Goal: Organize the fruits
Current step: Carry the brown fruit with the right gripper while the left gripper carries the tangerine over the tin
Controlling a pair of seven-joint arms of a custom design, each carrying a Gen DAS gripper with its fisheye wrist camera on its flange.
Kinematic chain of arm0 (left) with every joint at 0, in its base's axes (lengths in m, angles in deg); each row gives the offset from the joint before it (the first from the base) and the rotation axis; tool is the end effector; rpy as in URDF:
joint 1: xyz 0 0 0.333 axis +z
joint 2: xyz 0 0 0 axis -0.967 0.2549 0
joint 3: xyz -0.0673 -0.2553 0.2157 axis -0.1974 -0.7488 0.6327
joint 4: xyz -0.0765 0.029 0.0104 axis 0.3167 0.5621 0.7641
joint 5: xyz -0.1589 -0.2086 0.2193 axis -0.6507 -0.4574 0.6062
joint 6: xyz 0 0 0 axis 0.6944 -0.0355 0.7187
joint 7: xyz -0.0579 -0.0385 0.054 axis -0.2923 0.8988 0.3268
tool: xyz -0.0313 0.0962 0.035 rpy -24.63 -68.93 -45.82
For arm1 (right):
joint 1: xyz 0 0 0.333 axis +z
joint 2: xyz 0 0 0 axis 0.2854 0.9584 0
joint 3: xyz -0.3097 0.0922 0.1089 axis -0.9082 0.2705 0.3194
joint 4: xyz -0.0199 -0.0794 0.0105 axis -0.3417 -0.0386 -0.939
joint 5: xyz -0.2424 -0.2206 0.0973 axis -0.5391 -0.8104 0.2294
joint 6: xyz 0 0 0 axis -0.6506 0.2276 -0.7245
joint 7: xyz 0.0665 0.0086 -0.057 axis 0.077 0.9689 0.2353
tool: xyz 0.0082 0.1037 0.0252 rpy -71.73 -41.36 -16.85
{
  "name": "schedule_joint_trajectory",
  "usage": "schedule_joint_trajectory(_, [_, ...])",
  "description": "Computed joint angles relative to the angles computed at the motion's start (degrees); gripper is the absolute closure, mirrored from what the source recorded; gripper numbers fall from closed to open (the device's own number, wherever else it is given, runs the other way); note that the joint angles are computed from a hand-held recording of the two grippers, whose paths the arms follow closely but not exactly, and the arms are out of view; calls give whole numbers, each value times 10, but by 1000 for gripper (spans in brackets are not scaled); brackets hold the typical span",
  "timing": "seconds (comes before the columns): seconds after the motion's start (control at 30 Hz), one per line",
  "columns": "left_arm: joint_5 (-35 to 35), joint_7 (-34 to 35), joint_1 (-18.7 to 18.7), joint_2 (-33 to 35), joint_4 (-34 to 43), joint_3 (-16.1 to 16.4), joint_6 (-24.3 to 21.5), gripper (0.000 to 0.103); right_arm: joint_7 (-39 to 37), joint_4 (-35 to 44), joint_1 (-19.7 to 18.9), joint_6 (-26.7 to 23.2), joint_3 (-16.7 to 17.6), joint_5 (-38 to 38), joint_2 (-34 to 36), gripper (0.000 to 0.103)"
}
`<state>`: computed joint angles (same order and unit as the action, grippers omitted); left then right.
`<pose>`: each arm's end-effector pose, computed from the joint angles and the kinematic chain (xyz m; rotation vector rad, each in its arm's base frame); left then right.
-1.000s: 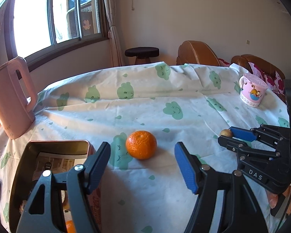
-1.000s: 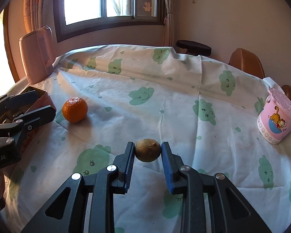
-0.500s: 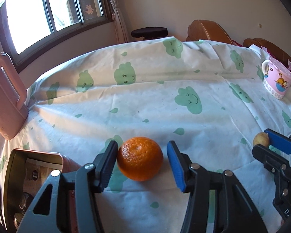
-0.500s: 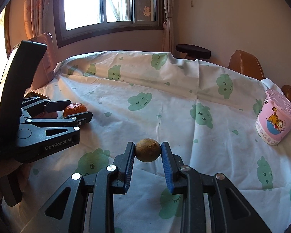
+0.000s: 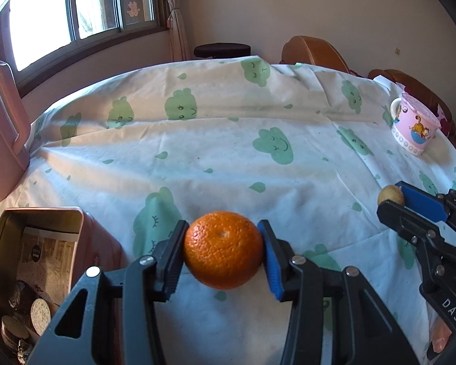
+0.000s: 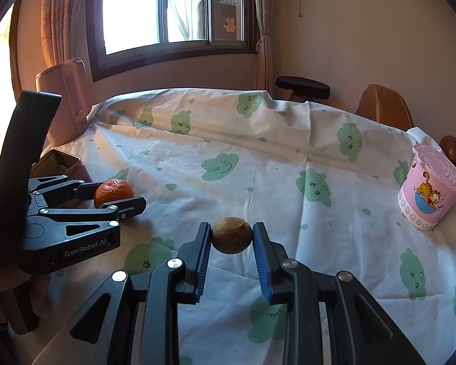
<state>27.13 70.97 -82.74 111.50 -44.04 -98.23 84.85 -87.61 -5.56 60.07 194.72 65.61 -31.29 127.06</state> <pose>0.7294 -0.2235 0.2273 -1.1944 2.3837 -0.9130 0.6162 0.4232 0.2374 -1.5551 1.8811 -0.8504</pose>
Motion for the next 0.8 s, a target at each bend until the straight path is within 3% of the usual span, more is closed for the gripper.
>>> schedule_joint_trajectory(0.3, [1, 53, 68, -17, -81, -91, 86, 55, 52, -10, 27, -12, -23, -58, -8, 73])
schedule_joint_trajectory(0.57, [30, 66, 111, -16, -121, -146, 137, 55, 92, -17, 28, -26, -16, -109, -16, 73])
schedule_joint_trajectory(0.8, [77, 46, 134, -14, -150, -170, 182, 55, 133, -25, 31, -43, -9, -160, -25, 73])
